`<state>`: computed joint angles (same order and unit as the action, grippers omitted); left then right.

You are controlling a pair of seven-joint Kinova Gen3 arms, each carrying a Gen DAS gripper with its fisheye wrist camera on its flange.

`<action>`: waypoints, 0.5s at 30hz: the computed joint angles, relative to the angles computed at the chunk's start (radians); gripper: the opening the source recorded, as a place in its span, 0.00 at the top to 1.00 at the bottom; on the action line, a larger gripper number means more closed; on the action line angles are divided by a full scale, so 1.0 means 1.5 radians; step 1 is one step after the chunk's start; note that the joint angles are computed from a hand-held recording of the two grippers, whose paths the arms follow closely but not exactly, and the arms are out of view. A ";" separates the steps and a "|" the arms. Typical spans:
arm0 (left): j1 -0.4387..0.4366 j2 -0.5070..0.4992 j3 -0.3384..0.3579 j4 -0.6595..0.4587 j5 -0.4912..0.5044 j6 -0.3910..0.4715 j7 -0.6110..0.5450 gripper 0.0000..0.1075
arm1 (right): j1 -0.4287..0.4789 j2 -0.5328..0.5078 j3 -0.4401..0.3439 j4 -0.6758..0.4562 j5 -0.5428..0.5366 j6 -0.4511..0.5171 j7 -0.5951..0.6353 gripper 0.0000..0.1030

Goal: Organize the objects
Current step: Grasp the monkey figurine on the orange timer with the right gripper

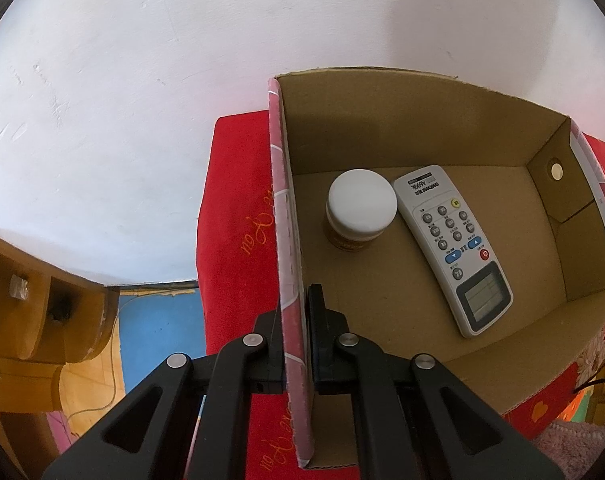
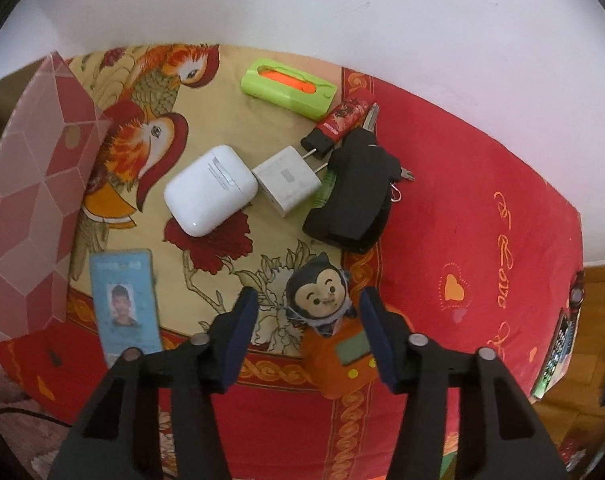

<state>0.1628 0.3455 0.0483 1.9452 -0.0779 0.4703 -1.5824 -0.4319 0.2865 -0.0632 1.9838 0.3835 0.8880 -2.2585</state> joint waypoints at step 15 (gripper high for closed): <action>0.003 -0.001 -0.002 0.000 0.001 0.001 -0.001 0.92 | -0.007 -0.007 -0.007 0.014 0.015 0.003 0.020 0.55</action>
<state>0.1672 0.3438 0.0454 1.9456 -0.0771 0.4711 -1.5834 -0.4429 0.2758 -0.0739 2.0045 0.4062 0.8932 -2.2279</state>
